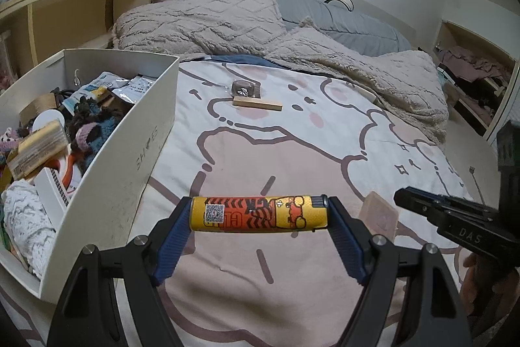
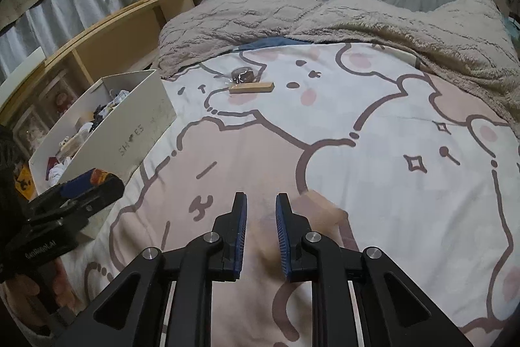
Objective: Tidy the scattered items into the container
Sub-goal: 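Lift the yellow lighter with the left gripper while the right lifts the carved tile, then regrip the carved wooden tile with the right gripper while the left holds the lighter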
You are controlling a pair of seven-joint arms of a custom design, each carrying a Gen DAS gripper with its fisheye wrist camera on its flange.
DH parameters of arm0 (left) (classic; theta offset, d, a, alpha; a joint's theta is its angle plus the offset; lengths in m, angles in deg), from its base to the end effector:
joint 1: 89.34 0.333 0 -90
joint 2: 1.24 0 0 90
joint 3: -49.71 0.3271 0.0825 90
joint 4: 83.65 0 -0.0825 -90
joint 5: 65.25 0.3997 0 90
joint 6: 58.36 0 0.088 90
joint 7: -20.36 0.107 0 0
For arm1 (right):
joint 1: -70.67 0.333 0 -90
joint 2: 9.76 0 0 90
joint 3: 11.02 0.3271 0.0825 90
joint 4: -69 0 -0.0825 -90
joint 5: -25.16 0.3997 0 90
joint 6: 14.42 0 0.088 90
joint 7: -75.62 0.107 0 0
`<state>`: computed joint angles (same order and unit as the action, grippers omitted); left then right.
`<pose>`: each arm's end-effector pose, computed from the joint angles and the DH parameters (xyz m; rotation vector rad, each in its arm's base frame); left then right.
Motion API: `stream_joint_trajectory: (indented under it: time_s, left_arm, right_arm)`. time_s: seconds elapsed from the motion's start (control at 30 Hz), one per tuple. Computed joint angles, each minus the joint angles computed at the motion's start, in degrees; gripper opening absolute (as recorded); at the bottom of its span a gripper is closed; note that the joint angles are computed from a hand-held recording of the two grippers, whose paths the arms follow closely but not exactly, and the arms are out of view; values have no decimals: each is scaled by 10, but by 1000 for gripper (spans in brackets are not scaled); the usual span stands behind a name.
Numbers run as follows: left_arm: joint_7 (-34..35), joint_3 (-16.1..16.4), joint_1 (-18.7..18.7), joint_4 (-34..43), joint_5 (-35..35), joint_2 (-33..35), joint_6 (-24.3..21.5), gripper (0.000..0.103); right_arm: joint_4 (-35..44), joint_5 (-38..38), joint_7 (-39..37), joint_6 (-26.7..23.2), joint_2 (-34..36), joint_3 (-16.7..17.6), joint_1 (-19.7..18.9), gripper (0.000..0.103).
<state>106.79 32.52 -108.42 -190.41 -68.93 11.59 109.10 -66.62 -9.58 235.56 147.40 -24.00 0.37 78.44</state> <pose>0.5586 -0.3847 0.5073 -1.3760 2.2618 -1.1350 0.4768 0.2012 0.4966 -1.3806 1.9982 -0.5523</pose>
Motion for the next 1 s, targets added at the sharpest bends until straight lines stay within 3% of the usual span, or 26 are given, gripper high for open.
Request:
stream_joint_trajectory:
  time_s: [0.03,0.07,0.1,0.17,0.23,0.3,0.43,0.63,0.73,0.83,0.93,1.0]
  left_arm:
    - [4,-3,2,-1,-5,0,0,80]
    - [8,-5,3,-2,-8,0,-1,80]
    - [12,-7,4,-3,-11,0,-2,80]
    - [14,-6,2,-6,-10,-1,-1,80]
    - [21,-10,4,-8,-17,0,0,80]
    - [31,-16,8,-10,-30,1,-3,80]
    - [44,-17,9,-17,-40,-1,-3,80]
    - [58,-21,10,-10,-56,5,-11,80]
    - [65,-20,7,-10,-54,5,-8,80]
    - [61,-11,0,-13,-36,3,-1,80]
    - [64,-14,0,-13,-33,4,2,80]
    - [69,-17,2,-13,-36,3,2,80]
  right_arm:
    - [-5,9,1,1,-2,-3,2,23]
    - [-10,14,6,1,-5,-4,2,35]
    - [-15,3,23,-5,-9,4,-6,66]
    - [-21,-58,77,-20,-21,33,-32,95]
    - [-20,-97,99,-41,-21,43,-34,95]
    - [-12,-103,65,-65,-9,32,-16,95]
    - [3,-80,-87,-74,22,-10,25,95]
    - [19,62,-330,-82,56,-63,59,95]
    - [21,149,-406,-76,70,-76,64,95]
    - [16,160,-410,-64,75,-70,58,95]
    - [7,113,-348,-53,69,-56,44,84]
    - [2,102,-326,-45,64,-54,40,84]
